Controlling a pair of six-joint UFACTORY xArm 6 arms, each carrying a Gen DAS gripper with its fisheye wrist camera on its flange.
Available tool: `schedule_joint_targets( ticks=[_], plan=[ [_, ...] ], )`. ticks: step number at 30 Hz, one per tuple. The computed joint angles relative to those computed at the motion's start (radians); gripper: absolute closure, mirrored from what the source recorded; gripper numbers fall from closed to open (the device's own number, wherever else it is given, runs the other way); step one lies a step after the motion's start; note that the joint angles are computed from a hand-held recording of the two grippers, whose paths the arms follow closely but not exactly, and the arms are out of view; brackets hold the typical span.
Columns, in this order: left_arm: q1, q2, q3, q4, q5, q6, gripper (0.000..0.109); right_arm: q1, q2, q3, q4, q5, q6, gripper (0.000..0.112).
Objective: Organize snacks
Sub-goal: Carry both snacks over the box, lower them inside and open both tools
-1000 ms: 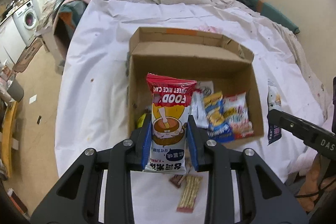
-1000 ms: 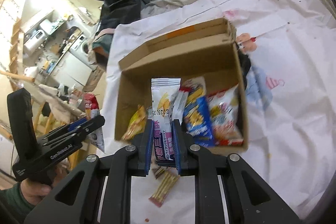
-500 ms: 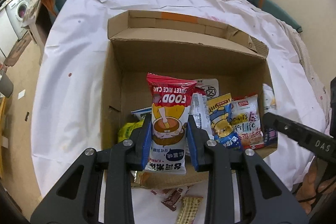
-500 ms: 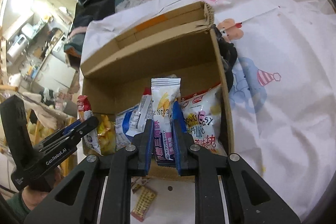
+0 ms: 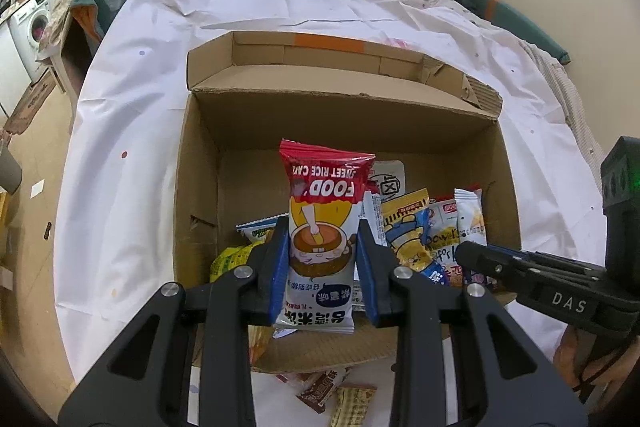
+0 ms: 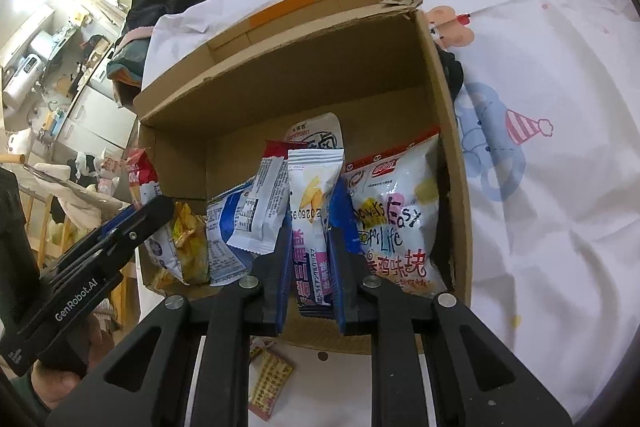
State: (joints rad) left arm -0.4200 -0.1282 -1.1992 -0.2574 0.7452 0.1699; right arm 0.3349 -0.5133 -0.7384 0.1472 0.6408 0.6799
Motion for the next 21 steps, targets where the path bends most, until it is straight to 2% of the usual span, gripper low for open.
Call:
schedule_joint_targets(
  ticks=[12, 16, 21],
  plan=[
    [0.001, -0.010, 0.015, 0.009, -0.003, -0.008, 0.080, 0.000, 0.003, 0.005, 0.036, -0.006, -0.016, 0.092],
    [0.003, -0.017, 0.023, 0.010, -0.015, -0.005, 0.073, 0.000, 0.002, 0.008, 0.054, -0.018, -0.031, 0.092],
    [0.007, -0.019, 0.018, -0.002, -0.008, 0.004, 0.071, -0.004, -0.005, 0.019, 0.081, -0.048, -0.045, 0.090]
  ],
)
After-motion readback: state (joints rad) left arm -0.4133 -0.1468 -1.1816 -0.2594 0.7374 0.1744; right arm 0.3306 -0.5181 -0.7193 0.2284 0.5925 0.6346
